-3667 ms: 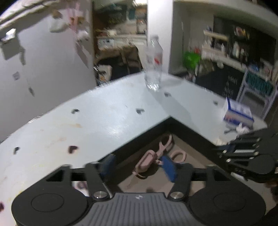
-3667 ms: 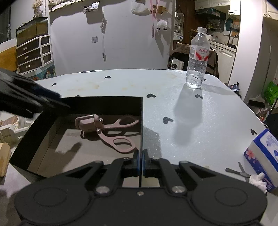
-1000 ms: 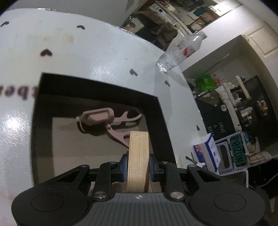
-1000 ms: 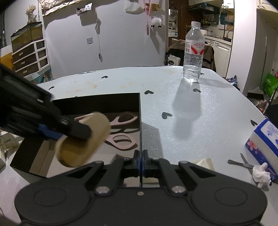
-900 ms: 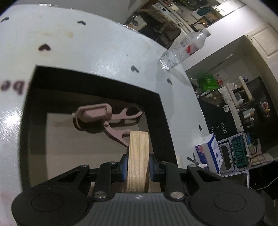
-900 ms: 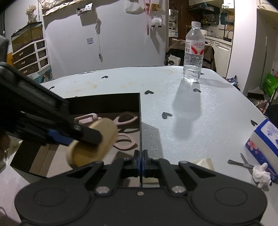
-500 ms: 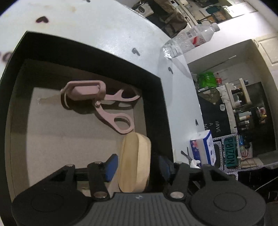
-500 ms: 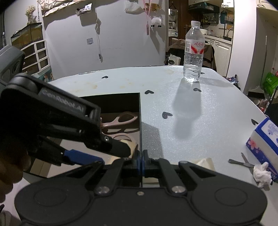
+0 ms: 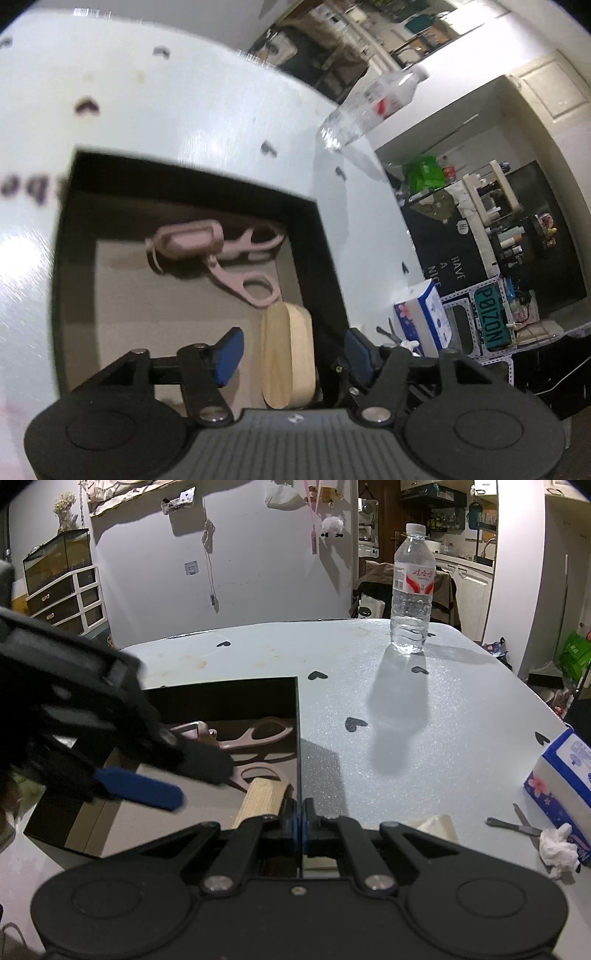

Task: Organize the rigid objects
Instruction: 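Carry the wooden oval piece with the left tool into the box and release, then reach the left tool to the white tape holder and grasp it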

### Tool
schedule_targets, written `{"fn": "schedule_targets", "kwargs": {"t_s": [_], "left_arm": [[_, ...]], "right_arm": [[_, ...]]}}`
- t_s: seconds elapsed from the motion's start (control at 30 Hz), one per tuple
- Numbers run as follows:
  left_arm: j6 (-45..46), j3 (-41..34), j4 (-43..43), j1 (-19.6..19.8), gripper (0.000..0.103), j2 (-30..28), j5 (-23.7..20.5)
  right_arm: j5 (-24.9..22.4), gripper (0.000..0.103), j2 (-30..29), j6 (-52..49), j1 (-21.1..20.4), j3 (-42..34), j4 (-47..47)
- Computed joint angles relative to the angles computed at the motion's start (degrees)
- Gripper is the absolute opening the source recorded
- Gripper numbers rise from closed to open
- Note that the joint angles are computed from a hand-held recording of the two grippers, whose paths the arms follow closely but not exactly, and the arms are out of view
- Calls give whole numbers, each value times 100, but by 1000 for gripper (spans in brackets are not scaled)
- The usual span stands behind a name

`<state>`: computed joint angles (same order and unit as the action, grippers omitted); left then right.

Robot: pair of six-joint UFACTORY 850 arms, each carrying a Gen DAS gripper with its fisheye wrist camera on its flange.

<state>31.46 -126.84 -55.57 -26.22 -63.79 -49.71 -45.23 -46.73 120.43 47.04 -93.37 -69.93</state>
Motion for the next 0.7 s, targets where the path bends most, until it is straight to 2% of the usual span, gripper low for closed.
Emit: {"fn": "schedule_targets", "kwargs": {"t_s": [0.07, 0.13, 0.23, 0.37, 0.53, 0.7], "left_arm": [[388, 408, -224, 42, 73, 287, 255], [765, 828, -457, 86, 90, 588, 578], [1297, 1343, -760, 167, 98, 959, 1011], [1898, 1930, -1061, 279, 103, 1381, 1671], [2959, 2657, -1537, 381, 103, 1847, 2837], [4370, 3226, -2563, 471, 103, 2134, 3889]], "right_arm": [[24, 3, 7, 53, -6, 16, -18], [24, 3, 1, 56, -5, 8, -14], [27, 3, -1, 47, -6, 3, -9], [28, 3, 2, 62, -6, 9, -21], [27, 3, 6, 60, -6, 17, -24], [25, 3, 6, 66, -5, 16, -23]]}}
